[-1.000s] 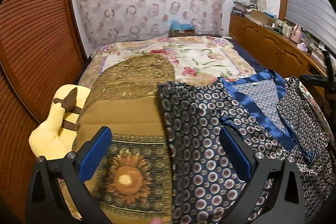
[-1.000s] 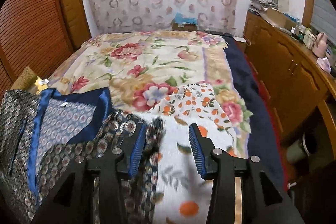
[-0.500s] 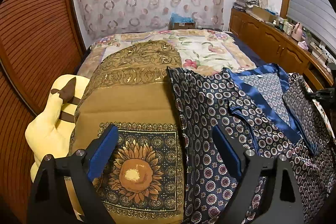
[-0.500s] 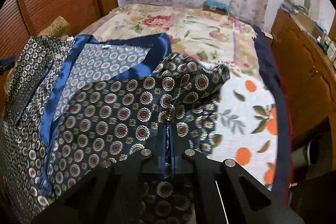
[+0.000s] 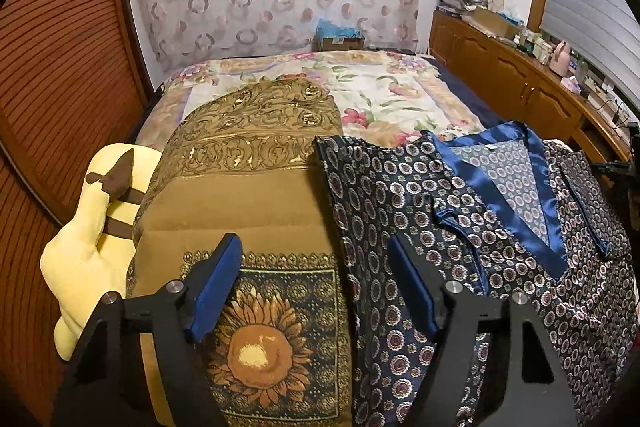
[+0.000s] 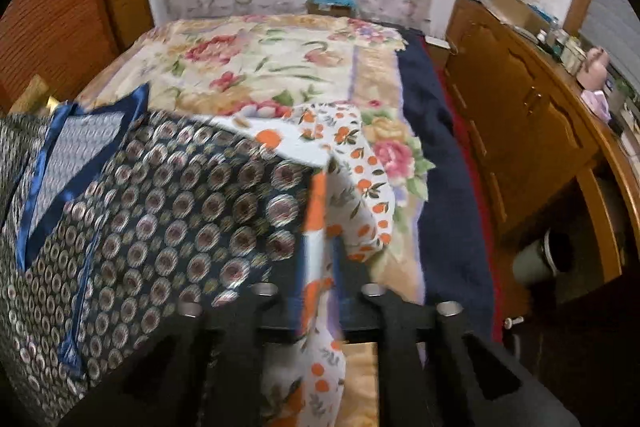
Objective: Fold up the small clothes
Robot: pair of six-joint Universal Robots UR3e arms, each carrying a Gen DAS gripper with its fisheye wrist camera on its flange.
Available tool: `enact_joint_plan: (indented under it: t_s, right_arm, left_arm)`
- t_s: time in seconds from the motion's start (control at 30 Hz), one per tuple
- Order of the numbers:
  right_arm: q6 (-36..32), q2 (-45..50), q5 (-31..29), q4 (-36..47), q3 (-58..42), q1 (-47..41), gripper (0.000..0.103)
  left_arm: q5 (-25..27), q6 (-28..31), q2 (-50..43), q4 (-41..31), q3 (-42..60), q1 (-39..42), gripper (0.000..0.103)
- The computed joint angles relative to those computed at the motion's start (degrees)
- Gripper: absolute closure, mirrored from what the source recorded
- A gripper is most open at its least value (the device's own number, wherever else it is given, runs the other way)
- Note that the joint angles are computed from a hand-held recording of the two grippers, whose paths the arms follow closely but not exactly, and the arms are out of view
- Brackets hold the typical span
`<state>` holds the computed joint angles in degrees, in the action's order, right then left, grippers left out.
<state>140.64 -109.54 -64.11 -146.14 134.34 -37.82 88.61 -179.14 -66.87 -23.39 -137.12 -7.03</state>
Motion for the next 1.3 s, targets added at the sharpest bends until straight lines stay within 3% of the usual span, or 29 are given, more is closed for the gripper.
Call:
enact_joint_plan:
  t_s: [0.03, 0.2, 0.4, 0.5, 0.57, 0.67, 0.77, 0.9, 0.97, 1.13, 1.23, 1.3]
  right_arm:
    - [0.17, 0.63, 2.09, 0.41, -0.09, -0.84, 0.067]
    - [3.81, 6.52, 4.3, -3.33, -0.51, 0.65, 0.066]
    - [0.76, 11.77, 6.36, -4.65, -2.8, -1.63, 0.066]
    - [-2.74, 10.3, 7.81, 0.27, -4.75, -4.82, 0.066]
    - [-3.6, 8.74, 8.37, 1.87, -4.33, -5.78, 0.066]
    - [-2.9, 8.71, 8.26, 1.42, -4.24, -6.01, 0.058]
    - [-1.02, 10.3, 7.88, -0.42, -4.74, -5.21, 0.057]
    - [-1.07, 11.26, 7.61, -2.84, -4.44, -3.5, 0.057]
    - [-1.34, 11.62, 7.28, -3.82, -4.4, -2.64, 0.063]
    - [0.45, 12.67, 2.66, -7.64, -5.42, -0.05, 0.091]
    - [0.29, 12.44, 1.94, -6.57, -6.15, 0.35, 0.099]
    - [-0.35, 11.4, 2.09, -6.02, -5.82, 0.36, 0.102]
  left_arm:
    - [-0.08, 0.13, -0.32, -0.21, 0.29, 0.2, 0.031]
    - [-3.19, 1.44, -1.1, -2.04, 0.91, 2.52, 0.048]
    - [-1.04, 1.1, -5.47, -0.75, 2.75, 0.56, 0.048]
    - [-2.74, 1.84, -6.17, -0.27, 3.27, 0.77, 0.049]
    - [-2.35, 1.89, -7.75, -0.1, 4.46, -0.07, 0.054]
    - [-1.52, 1.52, -9.81, -0.26, 6.03, -0.8, 0.057]
    - [-0.97, 1.32, -11.26, -0.05, 7.07, -1.35, 0.057]
    - [0.81, 1.83, -12.66, 0.56, 8.35, -3.24, 0.086]
    - [0.5, 2.04, -12.83, 0.06, 9.05, -3.57, 0.089]
    - [4.09, 1.96, -16.9, -1.48, 13.0, -5.84, 0.088]
    - [3.09, 2.01, -16.74, -0.64, 12.37, -4.99, 0.089]
    - [0.6, 2.41, -15.3, -1.02, 11.7, -4.0, 0.101]
